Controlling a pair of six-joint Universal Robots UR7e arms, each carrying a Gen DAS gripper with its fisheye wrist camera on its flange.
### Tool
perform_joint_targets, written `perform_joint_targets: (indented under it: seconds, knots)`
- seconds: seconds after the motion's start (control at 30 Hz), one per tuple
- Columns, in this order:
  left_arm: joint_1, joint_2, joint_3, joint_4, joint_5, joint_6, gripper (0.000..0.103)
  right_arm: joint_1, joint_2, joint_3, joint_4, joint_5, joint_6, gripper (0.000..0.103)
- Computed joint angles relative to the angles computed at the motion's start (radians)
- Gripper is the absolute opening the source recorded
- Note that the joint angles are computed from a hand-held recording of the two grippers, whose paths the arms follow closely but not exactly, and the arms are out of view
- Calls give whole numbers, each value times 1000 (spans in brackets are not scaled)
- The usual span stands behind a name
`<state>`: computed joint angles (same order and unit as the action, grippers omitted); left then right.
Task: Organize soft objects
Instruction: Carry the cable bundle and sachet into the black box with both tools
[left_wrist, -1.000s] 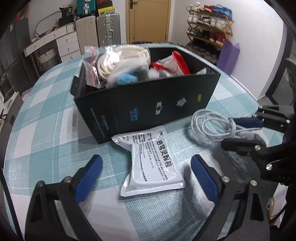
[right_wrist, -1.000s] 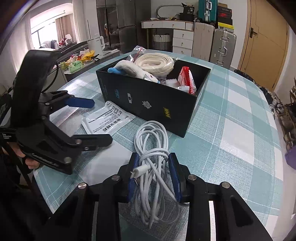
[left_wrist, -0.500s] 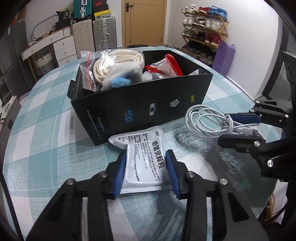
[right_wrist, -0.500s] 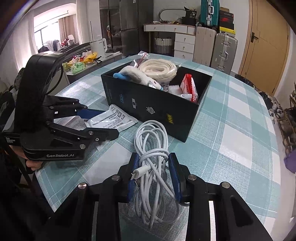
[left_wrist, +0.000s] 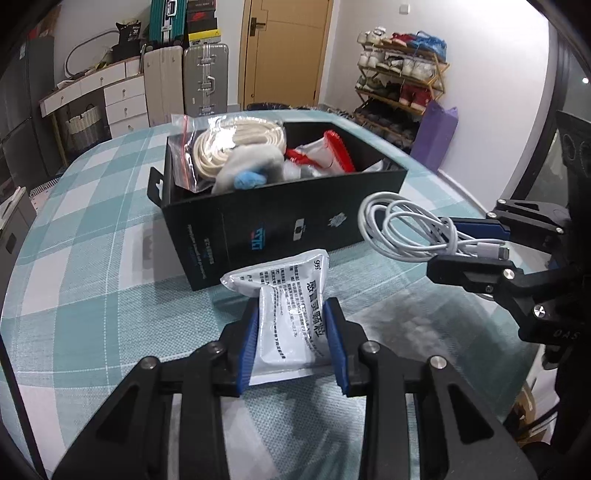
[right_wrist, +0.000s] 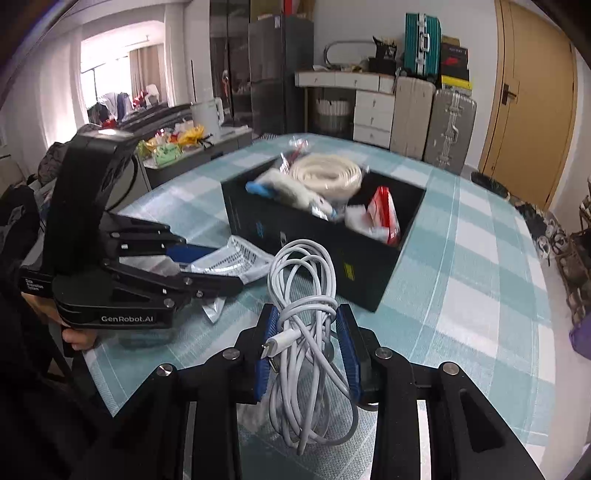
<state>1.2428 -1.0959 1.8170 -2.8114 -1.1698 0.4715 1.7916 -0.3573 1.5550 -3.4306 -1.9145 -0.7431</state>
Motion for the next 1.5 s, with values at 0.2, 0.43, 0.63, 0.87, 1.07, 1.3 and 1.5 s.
perform_joint_targets:
  seconds: [0.2,0.43,0.63,0.87,1.07,1.3,1.5]
  knots:
    - [-5,-28,19,-43,-38,1,33,7,-11,21,-42,38,-3,33]
    - [-13,-53,12,-70,-69,-5,33,16,-21,28,-91,60,21,33]
    - [-9,-54,-25,-67,-92,-29,33,28,-22,6,-111,58,58,33]
    - [-11,-39,-68,-80,-89,-35,33,44,-16,-43,-80,48,68,33]
    - [-16,-11,-116,-86,-86,-15,33,54,-6,-91,-55,41,67,33]
    - [-14,37,-186,-68,-76,-2,33,57,13,-162,-2,34,58,33]
    - [-9,81,-247,-44,-58,6,34,51,42,-243,67,39,51,33]
